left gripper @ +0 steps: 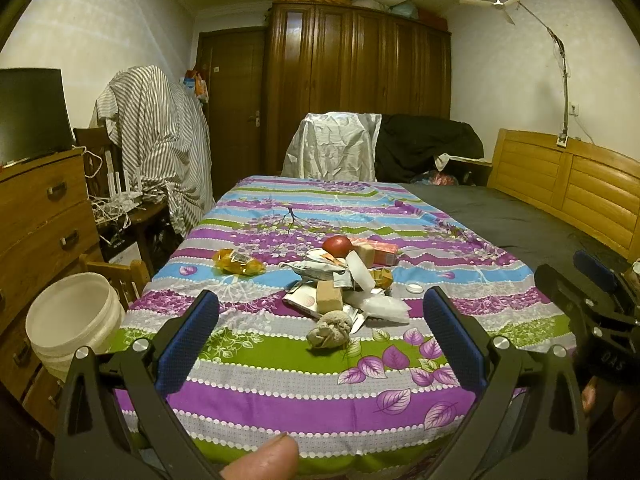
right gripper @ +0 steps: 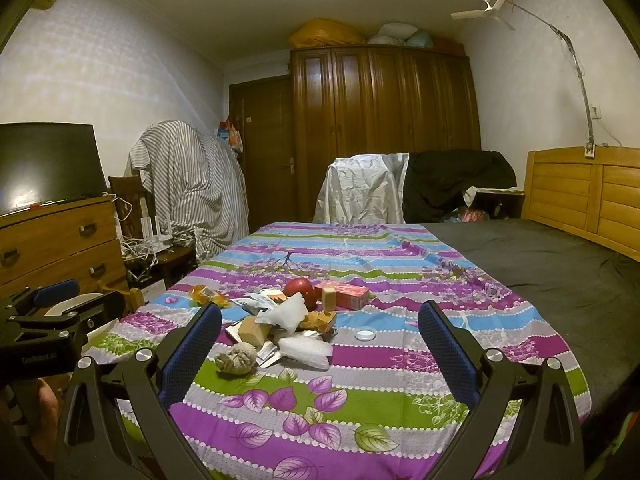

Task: Collect trash

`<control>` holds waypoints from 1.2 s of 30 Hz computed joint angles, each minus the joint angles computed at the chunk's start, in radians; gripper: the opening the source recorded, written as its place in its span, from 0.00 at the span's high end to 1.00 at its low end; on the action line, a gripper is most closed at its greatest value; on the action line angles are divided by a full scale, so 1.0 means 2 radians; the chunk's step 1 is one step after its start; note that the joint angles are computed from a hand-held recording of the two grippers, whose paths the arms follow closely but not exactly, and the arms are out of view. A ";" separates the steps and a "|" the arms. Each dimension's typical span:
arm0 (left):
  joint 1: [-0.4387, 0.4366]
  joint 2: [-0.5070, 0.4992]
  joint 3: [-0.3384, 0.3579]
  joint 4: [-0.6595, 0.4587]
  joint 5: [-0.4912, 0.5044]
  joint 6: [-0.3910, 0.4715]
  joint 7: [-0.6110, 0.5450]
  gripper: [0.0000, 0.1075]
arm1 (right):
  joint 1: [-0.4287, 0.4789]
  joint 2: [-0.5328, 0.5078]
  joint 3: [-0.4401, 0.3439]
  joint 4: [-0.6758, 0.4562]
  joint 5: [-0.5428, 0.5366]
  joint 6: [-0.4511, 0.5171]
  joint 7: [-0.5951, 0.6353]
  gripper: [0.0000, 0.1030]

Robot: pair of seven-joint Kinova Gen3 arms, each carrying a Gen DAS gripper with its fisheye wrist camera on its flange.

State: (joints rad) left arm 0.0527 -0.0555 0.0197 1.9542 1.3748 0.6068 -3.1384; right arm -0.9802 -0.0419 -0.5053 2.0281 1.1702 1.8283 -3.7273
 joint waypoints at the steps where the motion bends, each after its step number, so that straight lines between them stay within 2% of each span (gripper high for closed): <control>1: -0.001 0.001 -0.002 0.001 0.000 0.002 -0.002 0.09 | 0.000 0.003 0.000 0.000 0.000 -0.001 -0.003 0.05; 8: 0.004 -0.001 0.003 -0.001 -0.007 -0.012 0.007 0.09 | -0.005 0.006 0.003 -0.001 -0.001 0.000 -0.006 0.05; 27: 0.004 -0.001 0.001 -0.001 -0.009 -0.010 0.009 0.09 | -0.001 0.006 0.007 0.002 0.000 -0.010 -0.007 0.05; 30: 0.004 0.000 0.001 -0.001 -0.011 -0.010 0.009 0.09 | 0.001 0.017 0.011 0.017 0.003 -0.026 -0.028 0.05; 36: 0.001 0.000 -0.001 0.002 -0.010 -0.007 0.006 0.09 | -0.003 0.021 0.015 0.020 0.002 -0.030 -0.033 0.05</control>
State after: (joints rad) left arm 0.0546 -0.0545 0.0168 1.9572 1.3549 0.5923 -3.1263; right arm -0.9855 0.0000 -0.4755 2.0673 1.1742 1.7691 -3.7938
